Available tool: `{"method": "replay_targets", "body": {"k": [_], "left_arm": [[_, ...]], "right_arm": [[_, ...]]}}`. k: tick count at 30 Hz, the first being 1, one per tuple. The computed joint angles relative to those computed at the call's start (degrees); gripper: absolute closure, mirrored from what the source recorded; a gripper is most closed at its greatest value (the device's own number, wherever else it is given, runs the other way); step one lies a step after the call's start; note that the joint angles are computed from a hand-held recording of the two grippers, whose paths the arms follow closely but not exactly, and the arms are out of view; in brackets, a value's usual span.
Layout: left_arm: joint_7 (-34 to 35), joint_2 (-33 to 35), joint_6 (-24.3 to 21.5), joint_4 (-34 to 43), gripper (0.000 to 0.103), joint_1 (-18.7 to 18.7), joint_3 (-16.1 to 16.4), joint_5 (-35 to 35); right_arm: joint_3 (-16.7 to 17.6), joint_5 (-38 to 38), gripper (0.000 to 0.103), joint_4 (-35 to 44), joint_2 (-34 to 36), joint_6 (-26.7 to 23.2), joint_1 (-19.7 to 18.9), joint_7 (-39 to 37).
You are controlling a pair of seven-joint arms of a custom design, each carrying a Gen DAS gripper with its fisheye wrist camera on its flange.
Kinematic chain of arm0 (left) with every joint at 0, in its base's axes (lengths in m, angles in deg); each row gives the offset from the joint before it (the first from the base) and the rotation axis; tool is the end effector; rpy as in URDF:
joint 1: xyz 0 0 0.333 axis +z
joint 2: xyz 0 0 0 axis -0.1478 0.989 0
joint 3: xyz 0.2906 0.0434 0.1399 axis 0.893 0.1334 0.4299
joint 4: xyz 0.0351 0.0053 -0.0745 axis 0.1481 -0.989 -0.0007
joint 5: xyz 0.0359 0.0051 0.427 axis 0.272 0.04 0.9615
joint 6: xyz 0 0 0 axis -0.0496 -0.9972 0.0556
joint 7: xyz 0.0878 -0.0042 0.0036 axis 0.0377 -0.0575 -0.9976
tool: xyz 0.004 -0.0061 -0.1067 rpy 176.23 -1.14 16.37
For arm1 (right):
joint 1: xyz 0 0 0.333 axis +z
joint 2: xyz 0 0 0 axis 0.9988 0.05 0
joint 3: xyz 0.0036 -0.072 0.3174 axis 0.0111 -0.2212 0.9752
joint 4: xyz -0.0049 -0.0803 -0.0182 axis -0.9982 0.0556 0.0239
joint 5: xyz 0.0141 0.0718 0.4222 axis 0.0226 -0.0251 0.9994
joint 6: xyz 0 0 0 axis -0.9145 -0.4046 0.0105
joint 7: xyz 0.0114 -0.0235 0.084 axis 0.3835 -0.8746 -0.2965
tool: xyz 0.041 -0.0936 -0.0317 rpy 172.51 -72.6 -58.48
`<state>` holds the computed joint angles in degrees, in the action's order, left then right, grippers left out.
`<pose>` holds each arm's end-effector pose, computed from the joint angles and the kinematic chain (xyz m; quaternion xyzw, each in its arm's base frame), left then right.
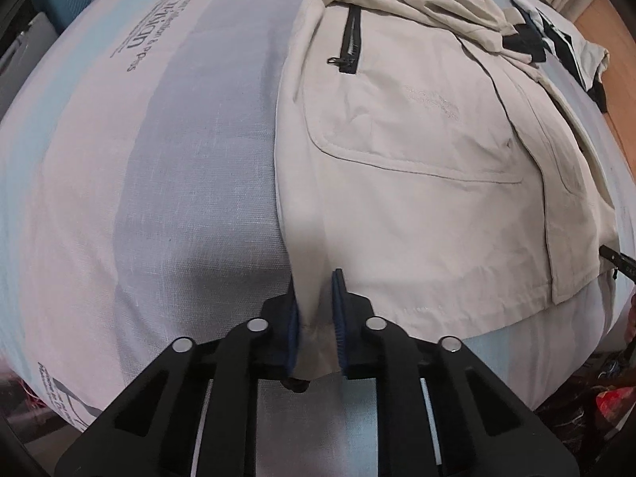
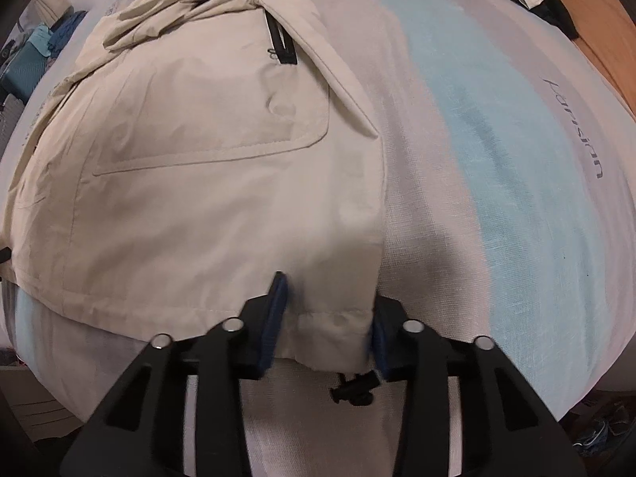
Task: Fold large clothes
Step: 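Close both tools on the jacket hem, then lift the hem with both tools and fold it over toward the hood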
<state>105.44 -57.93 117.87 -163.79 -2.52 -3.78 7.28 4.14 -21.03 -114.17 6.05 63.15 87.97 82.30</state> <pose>0.6311 0.0247 0.4130 -0.7535 0.6451 -0.1113 0.0606 0.6984 -0.0123 0.3856 -0.7266 0.6718 -0.0854 0.1162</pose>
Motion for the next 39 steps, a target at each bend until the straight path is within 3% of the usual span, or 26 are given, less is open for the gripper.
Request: {"method": "replay_targets", "body": {"k": [3, 7, 10, 28, 39], "left_arm": [[-0.1, 0.1, -0.5, 0.3, 0.096, -0.3, 0.0, 1.4], [-0.3, 0.2, -1.5, 0.9, 0.097, -0.5, -0.1, 1.8], [-0.4, 0.3, -1.9, 1.5, 0.097, -0.7, -0.1, 2.2], [4.6, -1.9, -5.2, 5.9, 0.098, -0.4, -0.3, -1.5], [7.7, 3.0, -10.5, 18.0, 0.098, 1.3, 0.1, -7.1]], "right_arm": [[0.1, 0.5, 0.064, 0.5, 0.4, -0.4, -0.2, 0.3], [0.5, 2.9, 0.083, 1.1, 0.3, -1.3, -1.1, -0.2], [0.6, 3.5, 0.089, 1.5, 0.1, -1.9, -1.3, -1.3], [1.1, 5.7, 0.096, 6.4, -2.4, -5.7, -0.2, -3.1], [1.3, 4.6, 0.096, 20.3, 2.7, -8.5, 1.0, 1.6]]}}
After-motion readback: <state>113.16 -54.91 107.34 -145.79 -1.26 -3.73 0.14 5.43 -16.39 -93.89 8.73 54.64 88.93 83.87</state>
